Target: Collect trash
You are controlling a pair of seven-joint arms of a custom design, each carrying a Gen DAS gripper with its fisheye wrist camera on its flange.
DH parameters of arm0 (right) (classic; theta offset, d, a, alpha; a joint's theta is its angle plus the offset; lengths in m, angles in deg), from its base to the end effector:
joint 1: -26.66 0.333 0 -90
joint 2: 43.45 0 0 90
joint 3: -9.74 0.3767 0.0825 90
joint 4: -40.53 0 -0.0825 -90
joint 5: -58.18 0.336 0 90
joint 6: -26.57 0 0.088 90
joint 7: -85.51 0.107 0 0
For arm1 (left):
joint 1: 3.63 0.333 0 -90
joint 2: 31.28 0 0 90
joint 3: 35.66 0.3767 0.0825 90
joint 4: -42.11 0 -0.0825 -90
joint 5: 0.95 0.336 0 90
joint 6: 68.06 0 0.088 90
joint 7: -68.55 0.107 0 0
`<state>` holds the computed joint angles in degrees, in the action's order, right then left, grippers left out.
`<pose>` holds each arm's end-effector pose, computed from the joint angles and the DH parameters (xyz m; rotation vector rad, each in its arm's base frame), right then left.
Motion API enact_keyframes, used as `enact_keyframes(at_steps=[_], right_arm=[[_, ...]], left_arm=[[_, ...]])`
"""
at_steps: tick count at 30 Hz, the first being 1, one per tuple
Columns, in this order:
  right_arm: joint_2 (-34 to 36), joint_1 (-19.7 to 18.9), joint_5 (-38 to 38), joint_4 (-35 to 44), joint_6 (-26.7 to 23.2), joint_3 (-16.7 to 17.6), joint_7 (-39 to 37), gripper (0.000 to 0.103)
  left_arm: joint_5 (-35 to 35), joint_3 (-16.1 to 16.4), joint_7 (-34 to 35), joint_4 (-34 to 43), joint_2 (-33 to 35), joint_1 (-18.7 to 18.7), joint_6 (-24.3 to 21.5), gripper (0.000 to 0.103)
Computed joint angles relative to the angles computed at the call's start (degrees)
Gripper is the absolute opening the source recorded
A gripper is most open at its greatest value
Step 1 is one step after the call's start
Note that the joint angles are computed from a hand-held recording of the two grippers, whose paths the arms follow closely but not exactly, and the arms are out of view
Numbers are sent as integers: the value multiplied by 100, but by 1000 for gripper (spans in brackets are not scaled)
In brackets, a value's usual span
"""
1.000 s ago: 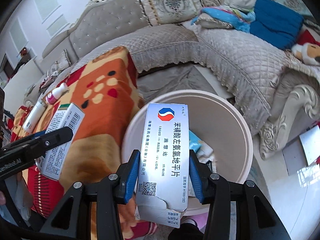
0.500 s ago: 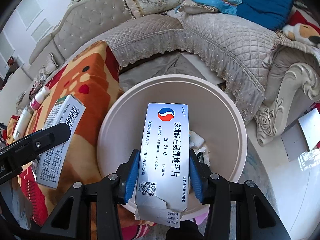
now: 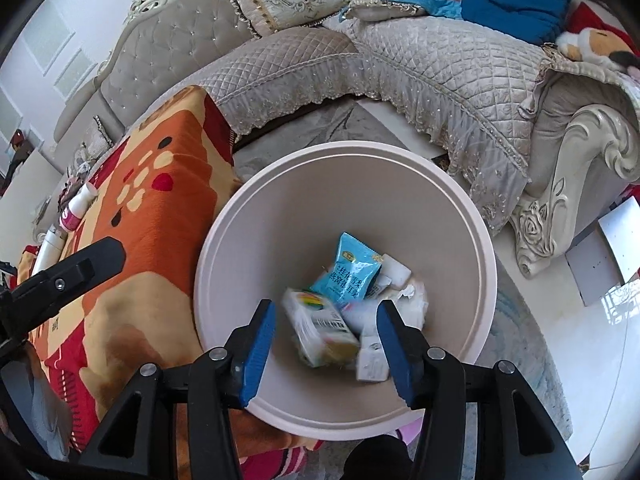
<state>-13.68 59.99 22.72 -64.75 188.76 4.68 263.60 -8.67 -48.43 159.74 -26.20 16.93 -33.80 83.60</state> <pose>0.5752 0.3541 0.3775 -1.3593 2.2234 -0.3342 0.6394 -0.4906 0.4175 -1.4383 2.5545 -1.0153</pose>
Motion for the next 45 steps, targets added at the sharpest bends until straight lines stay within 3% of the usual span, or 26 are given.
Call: enact_keyframes(at_steps=[10,18,28,30,32,35,41,45], right_arm=[[-40,337,-416,222,-305,-116,234,51],[-133,645,-1204,409,-571,-215,990,51],[-204,1044,-2384,1010,-1818,-3,1825,52],[-209,1102,-2595,1101,-2059,63,1986,57],[-212,1157,-2798,1174,-2282,124,2133,71],[-202,1207,-2956,1315,-2613,245,2158,71],[-218,1310,-3188,1437,-2947,374,2250,73],[-181,1472,-3349,1571,-3388,408,2221,79]], left_arm=[[175,219,-75,-1106,-583,-23,960,70],[246,383,-239,-2038,-1069,10,1826,70],[-28,476,-22,-3487,-1852,54,3399,70],[-135,502,74,-3740,-2002,56,3700,70],[-259,423,190,-3950,-2118,126,3953,71],[-436,304,373,-4226,-2261,216,4282,72],[-444,-334,547,-4724,-2475,780,4895,80],[-506,-359,603,-4913,-2576,804,5167,83]])
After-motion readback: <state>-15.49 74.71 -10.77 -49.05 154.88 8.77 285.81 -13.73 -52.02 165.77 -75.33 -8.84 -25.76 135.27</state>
